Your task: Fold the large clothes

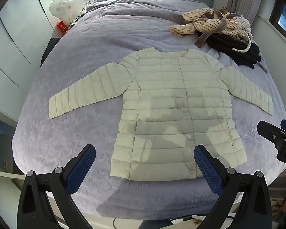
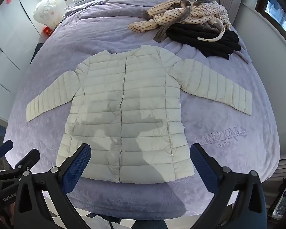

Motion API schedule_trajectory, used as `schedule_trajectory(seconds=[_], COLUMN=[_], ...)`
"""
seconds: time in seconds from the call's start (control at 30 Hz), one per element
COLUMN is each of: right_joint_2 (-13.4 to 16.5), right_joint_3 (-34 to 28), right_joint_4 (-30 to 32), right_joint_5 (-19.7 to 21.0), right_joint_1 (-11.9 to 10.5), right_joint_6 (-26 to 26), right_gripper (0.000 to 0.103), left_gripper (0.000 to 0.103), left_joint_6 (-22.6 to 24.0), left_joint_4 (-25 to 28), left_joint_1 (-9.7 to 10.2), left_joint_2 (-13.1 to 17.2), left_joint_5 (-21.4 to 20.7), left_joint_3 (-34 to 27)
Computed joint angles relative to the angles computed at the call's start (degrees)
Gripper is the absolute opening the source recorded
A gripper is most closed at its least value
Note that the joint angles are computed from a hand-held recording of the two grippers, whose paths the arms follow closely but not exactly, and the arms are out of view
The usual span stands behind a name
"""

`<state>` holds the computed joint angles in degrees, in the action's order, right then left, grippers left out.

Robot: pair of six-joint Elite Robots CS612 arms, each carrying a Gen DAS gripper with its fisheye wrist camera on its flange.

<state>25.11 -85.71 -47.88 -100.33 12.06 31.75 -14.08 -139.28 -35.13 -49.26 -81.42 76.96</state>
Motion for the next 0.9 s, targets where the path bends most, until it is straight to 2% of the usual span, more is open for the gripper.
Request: schedule_trajectory(seconds=[0.9], right_joint_2=[0.2], right_joint_3=[0.0], right_joint_4=[-0.3], right_joint_5=[0.1], right_joint_1=[0.2], right_joint_6=[-0.1], right_gripper=[0.103], left_gripper=[0.103], left_joint_6=[-0.7], left_joint_4=[0.0], left_joint_1=[-0.03], left_joint_2=[-0.1], left_joint_5=[0.4], left_joint_3=[0.2])
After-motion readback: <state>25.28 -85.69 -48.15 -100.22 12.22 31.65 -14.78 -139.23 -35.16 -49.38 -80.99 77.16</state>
